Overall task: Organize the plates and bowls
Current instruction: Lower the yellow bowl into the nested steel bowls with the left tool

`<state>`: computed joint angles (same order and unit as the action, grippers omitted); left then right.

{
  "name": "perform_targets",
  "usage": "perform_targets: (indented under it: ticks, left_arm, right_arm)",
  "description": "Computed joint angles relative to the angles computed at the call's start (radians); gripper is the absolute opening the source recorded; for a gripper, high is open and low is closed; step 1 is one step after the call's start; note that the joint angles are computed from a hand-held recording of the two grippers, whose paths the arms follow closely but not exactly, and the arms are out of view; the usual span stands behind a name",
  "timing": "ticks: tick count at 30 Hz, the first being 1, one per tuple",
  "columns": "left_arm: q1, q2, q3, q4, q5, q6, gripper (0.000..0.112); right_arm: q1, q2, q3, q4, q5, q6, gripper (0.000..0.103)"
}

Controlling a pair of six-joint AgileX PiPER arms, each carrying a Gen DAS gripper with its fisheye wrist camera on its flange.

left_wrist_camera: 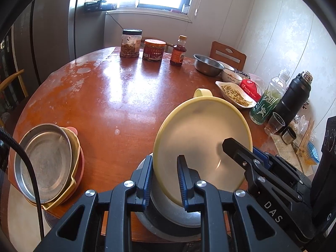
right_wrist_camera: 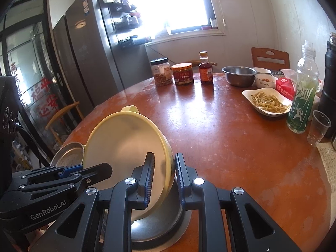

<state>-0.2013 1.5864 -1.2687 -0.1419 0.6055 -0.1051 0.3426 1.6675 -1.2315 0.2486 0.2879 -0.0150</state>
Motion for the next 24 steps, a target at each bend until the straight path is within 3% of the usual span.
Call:
perform_targets:
  ticks: [24]
  left_arm:
    - [-0.059, 0.017, 0.04, 0.126, -0.028, -0.112, 0.022]
  right_arm:
    - [-0.006, -0.006, 0.059, 0.072, -0.025, -0.068, 0.023]
